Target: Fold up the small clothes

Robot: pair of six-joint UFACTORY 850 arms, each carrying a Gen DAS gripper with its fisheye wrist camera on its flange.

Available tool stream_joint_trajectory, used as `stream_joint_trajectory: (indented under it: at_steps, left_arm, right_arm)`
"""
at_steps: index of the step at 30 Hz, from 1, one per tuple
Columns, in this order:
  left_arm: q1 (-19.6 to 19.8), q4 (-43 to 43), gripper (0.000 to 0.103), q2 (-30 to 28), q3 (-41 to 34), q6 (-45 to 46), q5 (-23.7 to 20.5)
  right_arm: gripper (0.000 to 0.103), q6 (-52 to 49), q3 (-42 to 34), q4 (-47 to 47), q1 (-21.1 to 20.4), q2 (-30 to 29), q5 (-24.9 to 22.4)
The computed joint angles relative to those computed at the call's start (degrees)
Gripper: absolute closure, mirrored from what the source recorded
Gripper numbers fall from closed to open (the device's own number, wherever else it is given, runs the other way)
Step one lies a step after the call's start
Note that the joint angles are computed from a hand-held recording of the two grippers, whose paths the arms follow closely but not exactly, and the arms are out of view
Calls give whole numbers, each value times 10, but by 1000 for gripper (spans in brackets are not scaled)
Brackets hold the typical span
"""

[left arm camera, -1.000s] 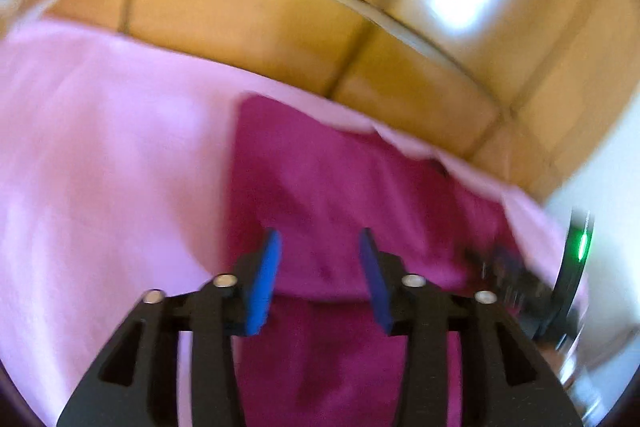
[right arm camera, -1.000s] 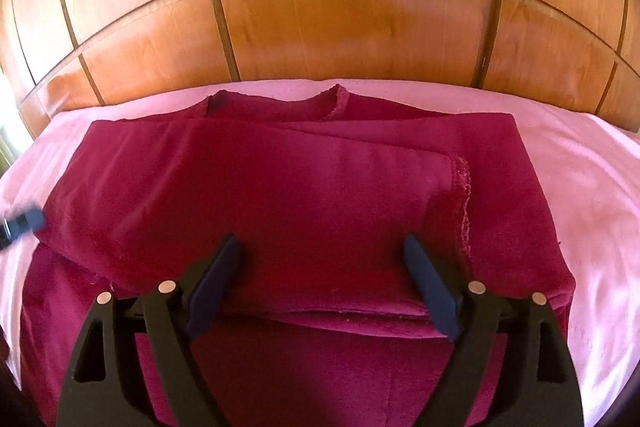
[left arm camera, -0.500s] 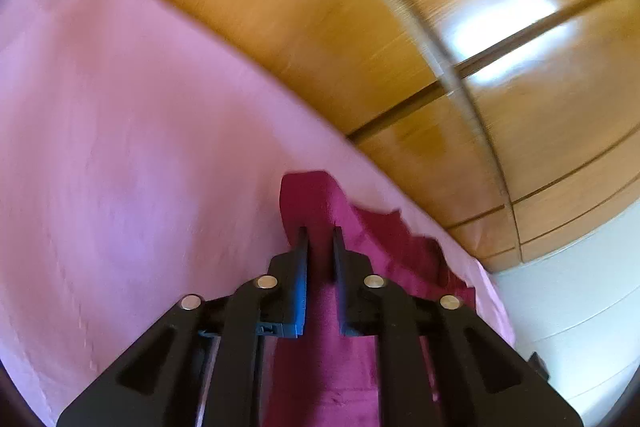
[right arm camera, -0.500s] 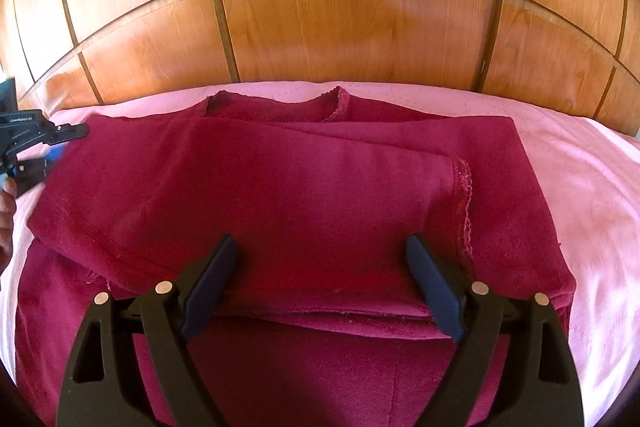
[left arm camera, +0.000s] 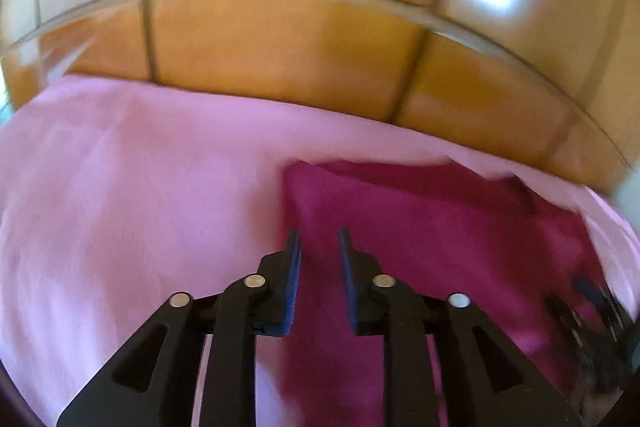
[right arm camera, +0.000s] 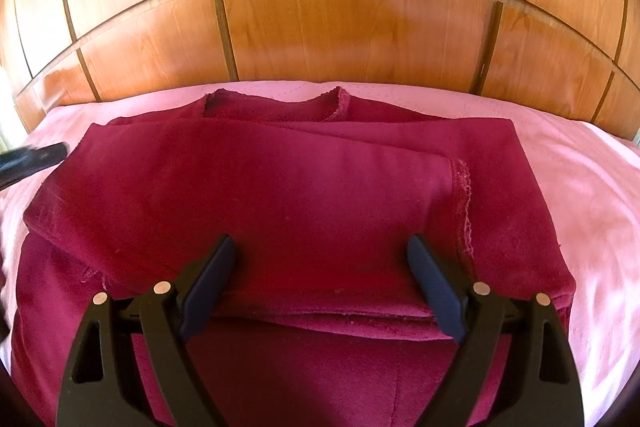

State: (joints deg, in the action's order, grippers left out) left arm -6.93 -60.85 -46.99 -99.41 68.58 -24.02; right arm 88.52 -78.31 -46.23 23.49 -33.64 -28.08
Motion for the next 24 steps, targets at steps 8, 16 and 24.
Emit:
stream_joint_trajectory:
  at_steps: [8,16,24]
  left_arm:
    - [-23,-55,74,53,124,134,64]
    - [-9,-136,57,118,201,197,66]
    - [18,-260,49,184,298,322,53]
  right_arm:
    - [15,-2,-1,0,0,-1,-1]
    - [14,-6,-3,4,1,-1,-5]
    - [3,-16,-2,22,4,10,-16]
